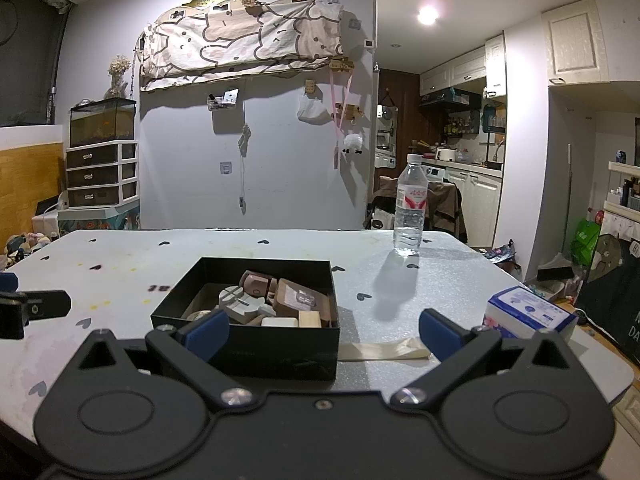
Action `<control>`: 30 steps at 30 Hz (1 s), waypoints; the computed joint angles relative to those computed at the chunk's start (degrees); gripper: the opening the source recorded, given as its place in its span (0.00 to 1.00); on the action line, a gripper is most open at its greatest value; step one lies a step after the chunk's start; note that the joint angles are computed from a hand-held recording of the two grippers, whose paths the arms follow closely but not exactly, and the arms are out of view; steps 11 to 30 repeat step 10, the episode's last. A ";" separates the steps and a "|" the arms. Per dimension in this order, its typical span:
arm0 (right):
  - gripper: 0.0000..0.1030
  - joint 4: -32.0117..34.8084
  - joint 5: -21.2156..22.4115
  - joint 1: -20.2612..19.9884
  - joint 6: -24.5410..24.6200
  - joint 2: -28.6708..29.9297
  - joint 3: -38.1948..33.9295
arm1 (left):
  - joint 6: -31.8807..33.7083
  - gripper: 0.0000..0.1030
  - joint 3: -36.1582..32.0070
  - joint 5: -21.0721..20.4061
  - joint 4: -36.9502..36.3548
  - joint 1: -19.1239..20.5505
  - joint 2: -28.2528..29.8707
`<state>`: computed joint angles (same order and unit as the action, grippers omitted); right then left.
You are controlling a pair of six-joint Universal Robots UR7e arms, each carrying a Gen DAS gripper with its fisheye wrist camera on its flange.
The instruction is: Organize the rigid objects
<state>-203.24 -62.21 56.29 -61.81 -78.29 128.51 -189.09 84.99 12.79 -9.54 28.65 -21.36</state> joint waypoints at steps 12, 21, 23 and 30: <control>1.00 -0.02 0.00 -0.01 -0.03 0.00 0.02 | -0.46 1.00 -0.57 0.20 0.71 -0.03 0.34; 1.00 -0.02 0.00 -0.01 -0.03 0.00 0.02 | -0.46 1.00 -0.57 0.20 0.71 -0.03 0.34; 1.00 -0.02 0.00 -0.01 -0.03 0.00 0.02 | -0.46 1.00 -0.57 0.20 0.71 -0.03 0.34; 1.00 -0.02 0.00 -0.01 -0.03 0.00 0.02 | -0.46 1.00 -0.57 0.20 0.71 -0.03 0.34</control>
